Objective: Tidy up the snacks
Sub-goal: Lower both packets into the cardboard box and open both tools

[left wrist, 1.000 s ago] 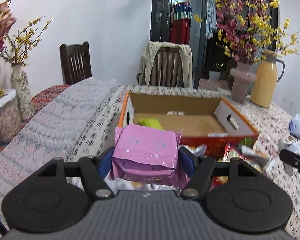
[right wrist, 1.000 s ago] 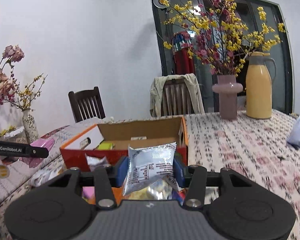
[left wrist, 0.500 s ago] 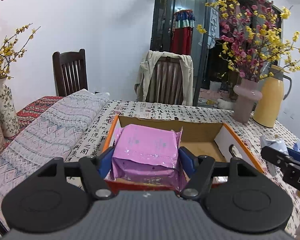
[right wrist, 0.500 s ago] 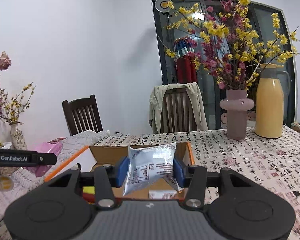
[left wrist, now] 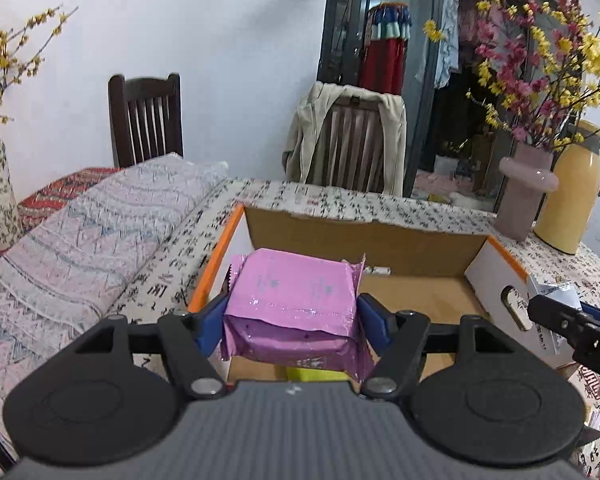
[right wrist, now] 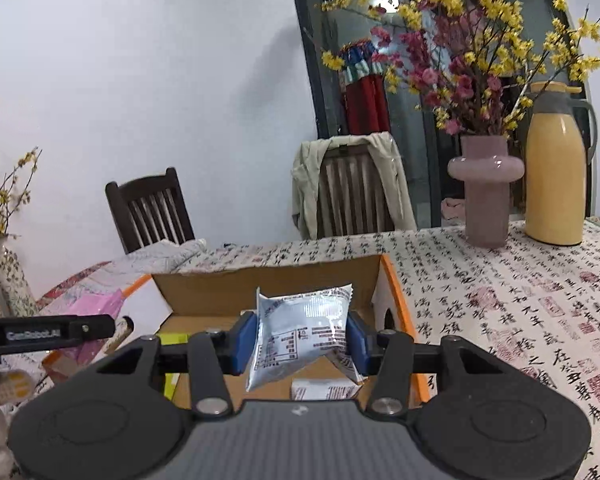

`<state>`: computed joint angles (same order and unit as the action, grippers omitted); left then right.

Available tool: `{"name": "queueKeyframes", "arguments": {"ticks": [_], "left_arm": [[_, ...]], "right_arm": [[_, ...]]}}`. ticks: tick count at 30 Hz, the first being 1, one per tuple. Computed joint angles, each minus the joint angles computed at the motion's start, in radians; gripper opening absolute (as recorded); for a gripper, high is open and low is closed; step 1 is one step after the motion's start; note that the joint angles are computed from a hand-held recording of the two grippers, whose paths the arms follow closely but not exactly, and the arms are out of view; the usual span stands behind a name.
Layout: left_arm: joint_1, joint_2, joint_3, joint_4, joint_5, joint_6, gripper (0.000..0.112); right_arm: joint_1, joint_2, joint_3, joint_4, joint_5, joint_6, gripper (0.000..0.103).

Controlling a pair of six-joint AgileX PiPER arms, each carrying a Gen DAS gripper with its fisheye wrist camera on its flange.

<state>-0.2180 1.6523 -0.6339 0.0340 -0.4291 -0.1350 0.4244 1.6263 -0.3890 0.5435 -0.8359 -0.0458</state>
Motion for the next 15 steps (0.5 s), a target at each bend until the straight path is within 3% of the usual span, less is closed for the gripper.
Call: {"name": "queueKeyframes", "arguments": {"ticks": [4, 8, 13, 15], "left_arm": [[0.015, -0.004, 0.013, 0.05, -0.014, -0.052, 0.07], [0.013, -0.018, 0.039, 0.055, -0.043, -0.061, 0.074], [0.013, -0.051, 0.104, 0.006, -0.152, -0.043, 0.103], [0.008, -0.065, 0.129, -0.031, -0.193, -0.025, 0.103]], "right_arm": [[0.003, 0.005, -0.007, 0.004, 0.016, -0.013, 0.047], [0.033, -0.001, 0.007, 0.034, -0.004, -0.024, 0.056], [0.041, -0.021, 0.04, 0.017, -0.046, 0.01, 0.073], [0.048, -0.028, 0.056, 0.013, -0.071, 0.027, 0.103]]}}
